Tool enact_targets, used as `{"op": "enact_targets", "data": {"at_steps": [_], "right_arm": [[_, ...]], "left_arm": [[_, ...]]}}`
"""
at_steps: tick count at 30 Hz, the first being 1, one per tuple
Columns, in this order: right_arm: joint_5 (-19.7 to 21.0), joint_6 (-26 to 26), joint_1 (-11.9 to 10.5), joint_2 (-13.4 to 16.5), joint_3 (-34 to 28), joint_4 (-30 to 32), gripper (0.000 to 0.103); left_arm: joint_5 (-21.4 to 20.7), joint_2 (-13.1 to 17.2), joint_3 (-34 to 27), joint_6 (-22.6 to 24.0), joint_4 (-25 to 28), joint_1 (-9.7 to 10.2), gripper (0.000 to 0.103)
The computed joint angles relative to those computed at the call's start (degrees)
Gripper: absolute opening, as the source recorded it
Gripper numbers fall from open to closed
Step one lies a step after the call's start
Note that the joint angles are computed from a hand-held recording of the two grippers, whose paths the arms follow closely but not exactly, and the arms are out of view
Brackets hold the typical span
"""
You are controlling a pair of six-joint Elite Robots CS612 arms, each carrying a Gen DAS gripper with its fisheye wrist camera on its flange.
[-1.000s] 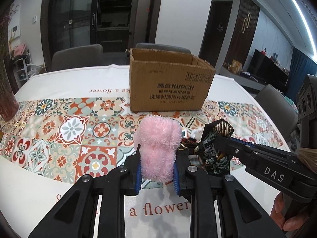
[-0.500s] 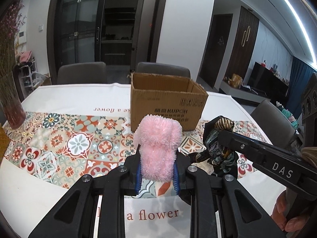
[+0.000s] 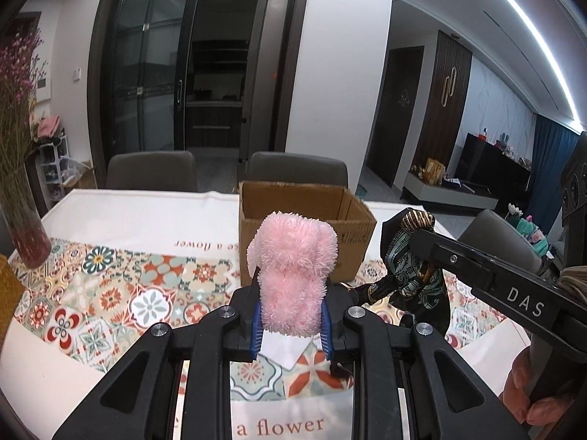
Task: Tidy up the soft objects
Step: 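Lift the band and scarf with both tools and carry them over the box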
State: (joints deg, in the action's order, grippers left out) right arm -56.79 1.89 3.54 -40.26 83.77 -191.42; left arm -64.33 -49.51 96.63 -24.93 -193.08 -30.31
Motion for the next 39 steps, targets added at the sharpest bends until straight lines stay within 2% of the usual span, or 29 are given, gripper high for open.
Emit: {"op": "enact_targets", "data": {"at_steps": [18, 30, 39], "right_arm": [[-3.08, 2.86, 0.30, 2.09, -6.98, -4.16, 0.008], [-5.73, 3.59, 0.92, 5.16, -14.77, -4.06, 0.008], [-7.07, 2.99, 1.42, 8.49, -21.64, -1.52, 0.008]], "left_arm": [[-0.37, 2.31, -7.02, 5.05, -1.34, 1.82, 0.025], [-2.27, 4.97, -13.18, 7.27, 0.43, 3.58, 0.025], [-3.36, 7.57, -18.14, 9.15, 2.49, 4.65, 0.025]]}}
